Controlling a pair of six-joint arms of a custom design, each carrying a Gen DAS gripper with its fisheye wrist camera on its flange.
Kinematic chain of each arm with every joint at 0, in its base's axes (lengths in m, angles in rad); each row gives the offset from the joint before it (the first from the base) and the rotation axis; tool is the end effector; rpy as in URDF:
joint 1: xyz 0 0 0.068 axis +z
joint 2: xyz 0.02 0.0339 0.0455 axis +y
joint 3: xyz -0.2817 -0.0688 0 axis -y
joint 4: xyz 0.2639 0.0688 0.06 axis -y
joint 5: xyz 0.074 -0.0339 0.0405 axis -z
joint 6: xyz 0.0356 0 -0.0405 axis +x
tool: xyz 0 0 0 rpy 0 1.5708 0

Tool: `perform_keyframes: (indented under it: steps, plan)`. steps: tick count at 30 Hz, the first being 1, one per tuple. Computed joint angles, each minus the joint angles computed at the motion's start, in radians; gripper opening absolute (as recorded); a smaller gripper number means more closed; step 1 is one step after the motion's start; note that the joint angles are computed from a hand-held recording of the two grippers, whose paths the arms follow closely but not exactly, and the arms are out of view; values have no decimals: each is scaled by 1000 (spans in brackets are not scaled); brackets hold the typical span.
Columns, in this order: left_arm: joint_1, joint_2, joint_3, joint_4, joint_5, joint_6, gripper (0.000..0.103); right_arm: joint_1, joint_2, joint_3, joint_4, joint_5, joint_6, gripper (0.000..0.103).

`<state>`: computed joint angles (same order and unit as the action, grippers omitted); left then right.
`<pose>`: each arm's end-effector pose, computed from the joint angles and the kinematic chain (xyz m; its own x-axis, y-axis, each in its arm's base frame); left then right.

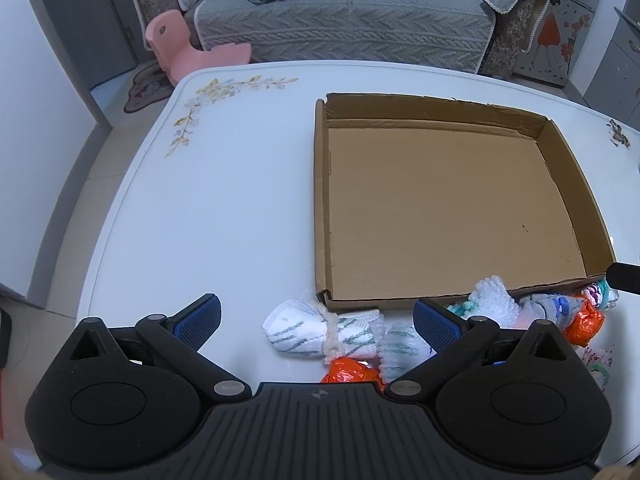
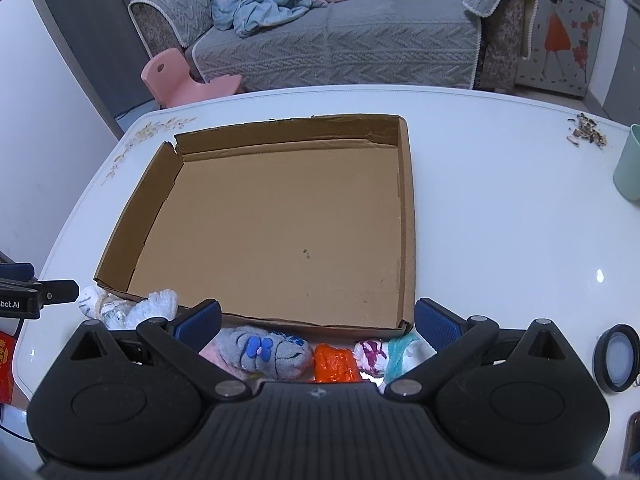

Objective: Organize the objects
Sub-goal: 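Move both grippers toward the rolled socks beside the cardboard tray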

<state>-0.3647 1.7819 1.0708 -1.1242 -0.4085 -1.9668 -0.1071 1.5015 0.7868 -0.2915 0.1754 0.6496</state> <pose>0.2762 -0.0903 0.1592 -0.0437 -0.8896 -0.4546 -0.9956 0.0012 0.0933 0.2951 -0.0380 0.1748 -0.5491 0.6581 -0.5153 0.6658 0.7170 0.2063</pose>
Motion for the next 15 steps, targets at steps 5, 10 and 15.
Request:
perform_keyframes:
  steps: [5,10,15]
  plan:
    - [-1,-2,-1,0,2,3,102,1,3,1,-6,-3,4,103]
    - [-2,-18,-19,5,3,-5,102,-3,12,3,-14,-9,15,103]
    - [-3,-26,-37,18,12,-4,102,-2,17,7,-17,-10,21,103]
